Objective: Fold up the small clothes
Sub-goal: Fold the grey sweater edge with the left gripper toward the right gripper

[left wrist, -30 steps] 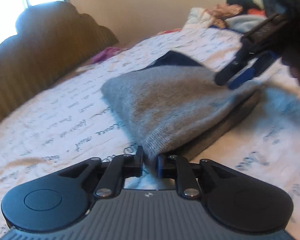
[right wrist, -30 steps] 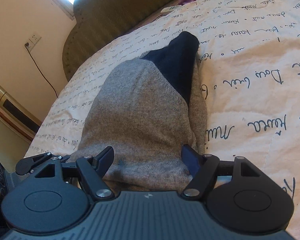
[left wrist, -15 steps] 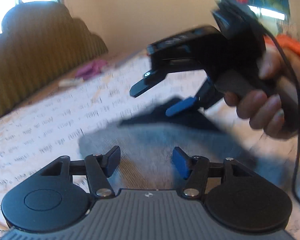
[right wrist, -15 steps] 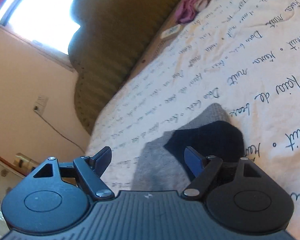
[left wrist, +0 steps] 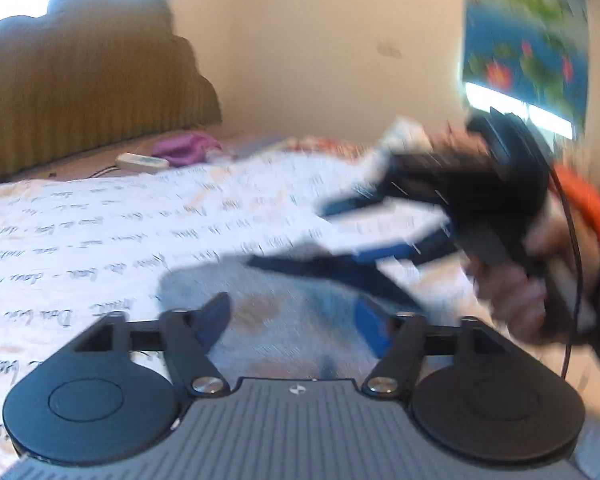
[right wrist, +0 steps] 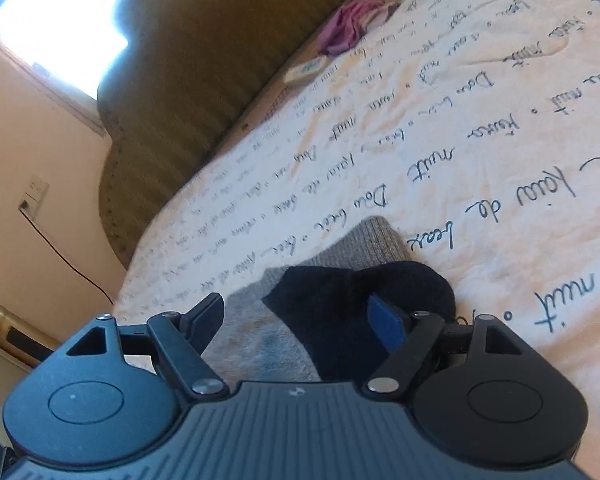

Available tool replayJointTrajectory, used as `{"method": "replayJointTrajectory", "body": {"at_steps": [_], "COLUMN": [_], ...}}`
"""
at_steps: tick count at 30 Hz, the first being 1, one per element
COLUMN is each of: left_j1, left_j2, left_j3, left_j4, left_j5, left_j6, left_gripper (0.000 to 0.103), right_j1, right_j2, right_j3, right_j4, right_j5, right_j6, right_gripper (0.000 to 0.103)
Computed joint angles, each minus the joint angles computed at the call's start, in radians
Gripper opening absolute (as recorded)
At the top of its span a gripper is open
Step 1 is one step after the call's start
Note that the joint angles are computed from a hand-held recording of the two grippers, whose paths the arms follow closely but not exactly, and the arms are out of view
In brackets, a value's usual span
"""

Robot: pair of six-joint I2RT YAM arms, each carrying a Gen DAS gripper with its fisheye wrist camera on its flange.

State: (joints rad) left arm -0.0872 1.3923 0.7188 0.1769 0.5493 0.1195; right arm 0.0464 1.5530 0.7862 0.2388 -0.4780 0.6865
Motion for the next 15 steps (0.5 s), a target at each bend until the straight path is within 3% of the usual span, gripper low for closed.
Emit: {"method": "replayJointTrajectory", "body": {"at_steps": [1,2,5,6,8,13,14,15], "left_j1": [0.036,0.065,0.107,0.119,0.132,0.109,0.1,0.09], "left_j2": [0.019,0.074,0.315,0.386,0.468,0.558,0.571,0.592], "left_j3": [0.034,0.103,0.366,0.435,0.496,0.608,0.631,0.658], "left_j4": [-0.033,-0.105,-0.39,-0.456,-0.489,-0.503,-0.519,-0.543], "left_j5": [0.031,0.05,0.089,0.128,0.2,0.244,0.229,0.206], "left_j6": [-0.046,-0.089,-0.228,-0.263,-0.317,-0.374,-0.376,-0.361], "left_gripper": [0.094,0.093,0.077,0.077,0.077,0.076,0.068,0.053], "right_j1": [-0.015,-0.032,-0.073,-0.083,-0.092,-0.076,-0.064,-0.051], "right_j2": [-0.037,-0.056,-0.028,0.001,0.015,0.047,0.055,0.061], "right_j3": [-0.027,-0.037,-0.019,-0.01,-0.043,-0.018,0.001,0.019], "right_j4": [-0.012,-0.045,-0.166,-0.193,-0.145,-0.135,-0.157,-0.179], "right_j5": [0.004,0.01,0.048,0.043,0.012,-0.031,-0.027,-0.027], "right_j6": [-0.015,-0.038,-0.089,-0.097,-0.097,-0.116,-0.137,-0.162], "right_gripper": [0.079,0.079,0.08,0.08,0.08,0.081,0.081,0.081]}}
